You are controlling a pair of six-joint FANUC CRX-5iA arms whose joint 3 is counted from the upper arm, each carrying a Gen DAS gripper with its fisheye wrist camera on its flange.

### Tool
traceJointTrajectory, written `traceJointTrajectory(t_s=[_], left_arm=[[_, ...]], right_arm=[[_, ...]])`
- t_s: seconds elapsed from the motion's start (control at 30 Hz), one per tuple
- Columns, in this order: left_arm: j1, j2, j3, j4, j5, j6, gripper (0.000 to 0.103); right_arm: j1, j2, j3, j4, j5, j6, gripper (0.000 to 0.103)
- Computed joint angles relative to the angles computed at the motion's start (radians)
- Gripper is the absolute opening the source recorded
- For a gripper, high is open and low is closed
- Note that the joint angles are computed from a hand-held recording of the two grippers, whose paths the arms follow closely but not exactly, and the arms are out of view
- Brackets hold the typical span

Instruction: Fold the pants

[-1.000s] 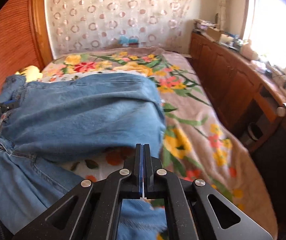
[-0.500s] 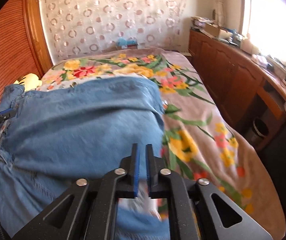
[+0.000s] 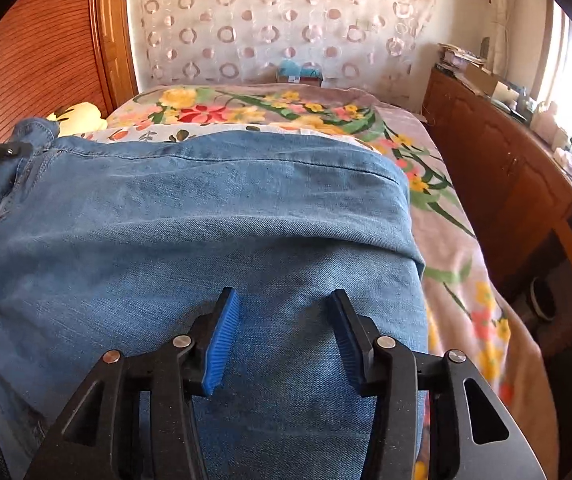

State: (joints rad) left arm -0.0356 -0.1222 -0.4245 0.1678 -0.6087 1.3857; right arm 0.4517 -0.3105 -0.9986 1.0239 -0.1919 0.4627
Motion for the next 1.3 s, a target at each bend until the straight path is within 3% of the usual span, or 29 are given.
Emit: traceJointTrajectory(t_s=[0.07, 0.13, 0.23, 0.33, 0.37, 0.6, 0.67, 0.77, 0.87, 0.9, 0.97, 1.03, 1.07, 1.2, 1.3], left_arm=[[-0.006, 0.03, 0.025, -0.025, -0.021, 0.042, 0.066], [-0.002, 0.034, 0.011, 0.012, -0.01, 0.015, 0.061], [-0.01, 0.029, -0.005, 0.052, -0.001, -0.02, 0.043], [-0.021, 0.03, -0.003, 0.052, -0.005, -0.026, 0.021], [-0.024, 0.021, -0.008, 0.047, 0.004, -0.021, 0.007], [-0.008, -0.199, -0.118, 0.006, 0.186, 0.051, 0.004], [0.006, -0.196, -0.075, -0.1, 0.136, 0.146, 0.004], [0.027, -0.154, -0.061, -0.061, 0.061, 0.091, 0.004], [0.003, -0.145, -0.04, -0.147, 0.032, 0.15, 0.01], [0.008, -0.15, -0.05, -0.117, 0.033, 0.127, 0.018], [0.025, -0.168, -0.086, -0.031, 0.046, 0.05, 0.026], [0.011, -0.187, -0.102, -0.019, 0.056, 0.026, 0.032], [0.0, -0.194, -0.107, -0.017, 0.063, 0.02, 0.044], [-0.024, -0.213, -0.156, 0.122, 0.1, -0.127, 0.075], [-0.059, -0.2, -0.172, 0.202, 0.122, -0.209, 0.078]], right_arm=[[0.011, 0.008, 0.019, -0.072, -0.003, 0.05, 0.052], [0.02, 0.008, 0.025, -0.106, -0.002, 0.077, 0.055], [0.026, 0.008, 0.021, -0.048, -0.021, 0.025, 0.058], [0.048, -0.005, 0.028, -0.114, -0.037, 0.064, 0.059], [0.049, -0.008, 0.027, -0.111, -0.041, 0.063, 0.06], [0.028, -0.013, 0.014, -0.046, -0.036, -0.004, 0.061], [0.025, -0.015, 0.009, -0.029, -0.033, -0.02, 0.061], [0.029, -0.013, 0.006, -0.01, -0.039, -0.035, 0.061], [0.034, -0.012, 0.013, -0.043, -0.045, -0.011, 0.061], [0.035, -0.013, 0.014, -0.049, -0.045, -0.009, 0.061], [0.035, -0.012, 0.016, -0.056, -0.049, -0.003, 0.061], [0.024, -0.019, 0.006, 0.005, -0.052, -0.056, 0.061], [0.015, -0.028, 0.001, 0.003, -0.038, -0.05, 0.061], [0.025, -0.045, 0.04, -0.207, -0.044, 0.112, 0.061], [-0.008, -0.03, 0.075, -0.233, -0.043, 0.163, 0.061]])
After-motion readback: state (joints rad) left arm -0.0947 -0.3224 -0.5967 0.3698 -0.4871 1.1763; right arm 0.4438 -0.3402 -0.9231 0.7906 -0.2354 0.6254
